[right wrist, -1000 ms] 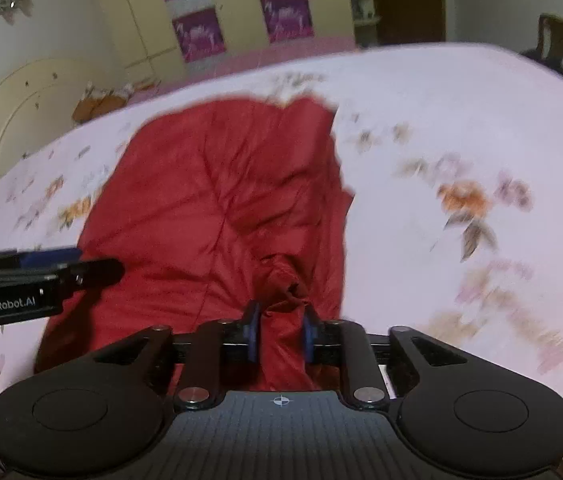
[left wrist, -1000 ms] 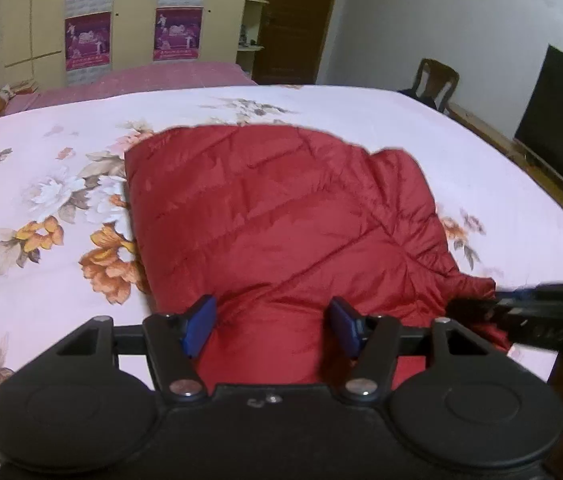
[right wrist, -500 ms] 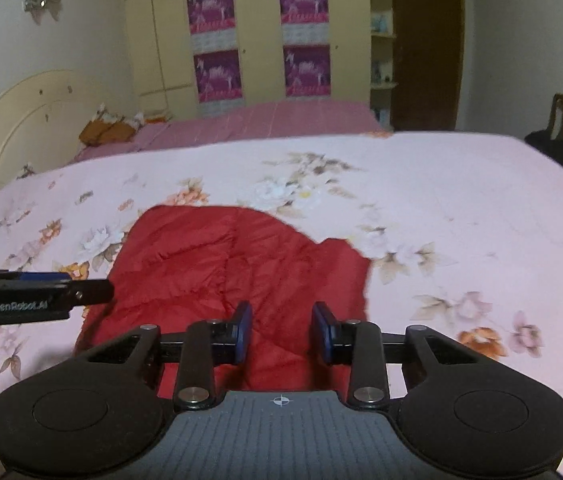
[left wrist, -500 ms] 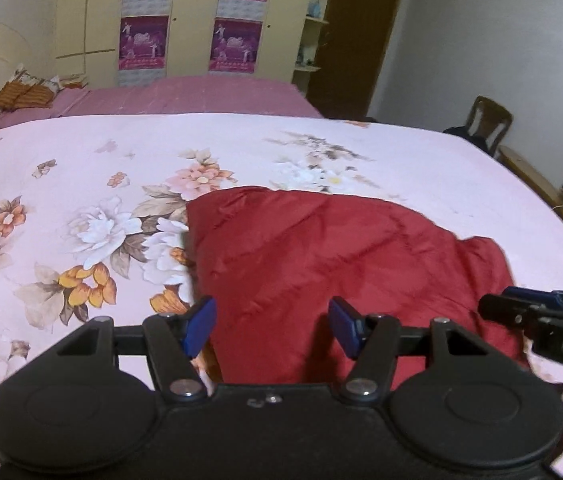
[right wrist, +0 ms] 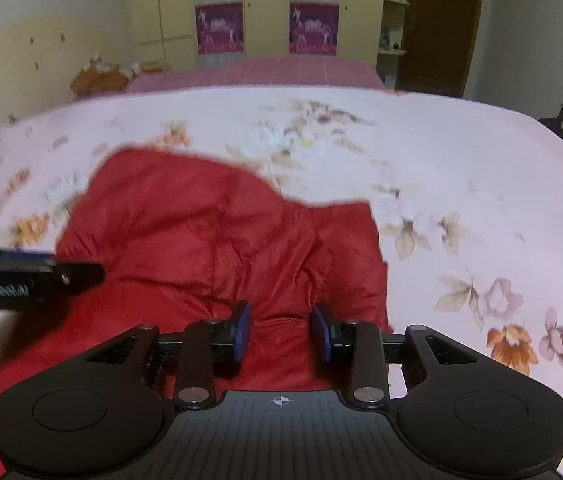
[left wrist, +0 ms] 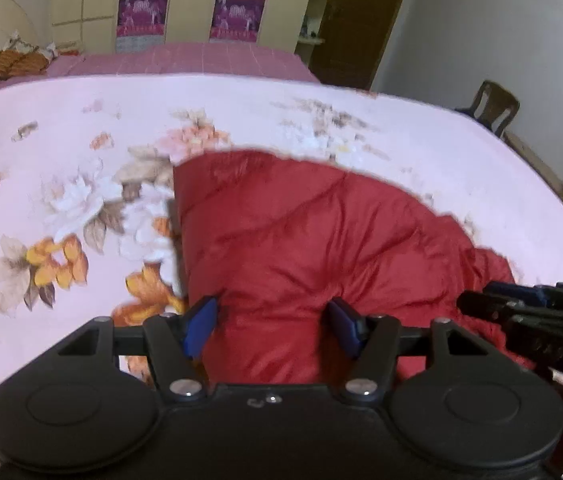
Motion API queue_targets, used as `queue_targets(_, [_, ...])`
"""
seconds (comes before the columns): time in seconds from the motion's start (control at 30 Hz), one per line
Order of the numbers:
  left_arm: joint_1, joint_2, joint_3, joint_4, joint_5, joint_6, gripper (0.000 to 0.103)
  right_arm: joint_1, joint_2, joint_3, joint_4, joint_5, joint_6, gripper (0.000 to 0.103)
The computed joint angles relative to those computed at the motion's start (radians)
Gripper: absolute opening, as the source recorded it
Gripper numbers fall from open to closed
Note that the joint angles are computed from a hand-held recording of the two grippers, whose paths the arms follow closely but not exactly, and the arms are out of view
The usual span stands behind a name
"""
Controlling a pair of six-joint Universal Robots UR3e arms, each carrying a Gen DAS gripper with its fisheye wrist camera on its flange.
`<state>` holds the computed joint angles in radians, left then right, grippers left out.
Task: Fold large clothes
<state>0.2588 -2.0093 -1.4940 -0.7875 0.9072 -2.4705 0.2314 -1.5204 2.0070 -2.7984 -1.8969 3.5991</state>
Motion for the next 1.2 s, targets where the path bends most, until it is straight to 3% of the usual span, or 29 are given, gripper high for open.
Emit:
queue_targets(0.23, [-0.078,-0.127,0.154,0.076,0.052,-0.125,0.061,-0.089,0.095,-0.061,-0.067,0.049,-0.071,0.034])
queue_targets(0.73, [-0.144,-0.217,0.144,0.215,0.154,-0.109,0.063,-0.13,0.241,-0.01,-0.226,0.079,-0.079,0.034])
queue_targets(0.97, [-0.096,-0.089,0.032,0.206,0.114,-0.068,0.06,-0.114,0.093,0.009,-0.119,0.086,-0.071,0.035])
queue_targets(1.2, [0.029,0.178,-0.224,0.094,0.01,0.093,0.061,0.015,-0.059,0.027,0.013,0.013,-0.043,0.035])
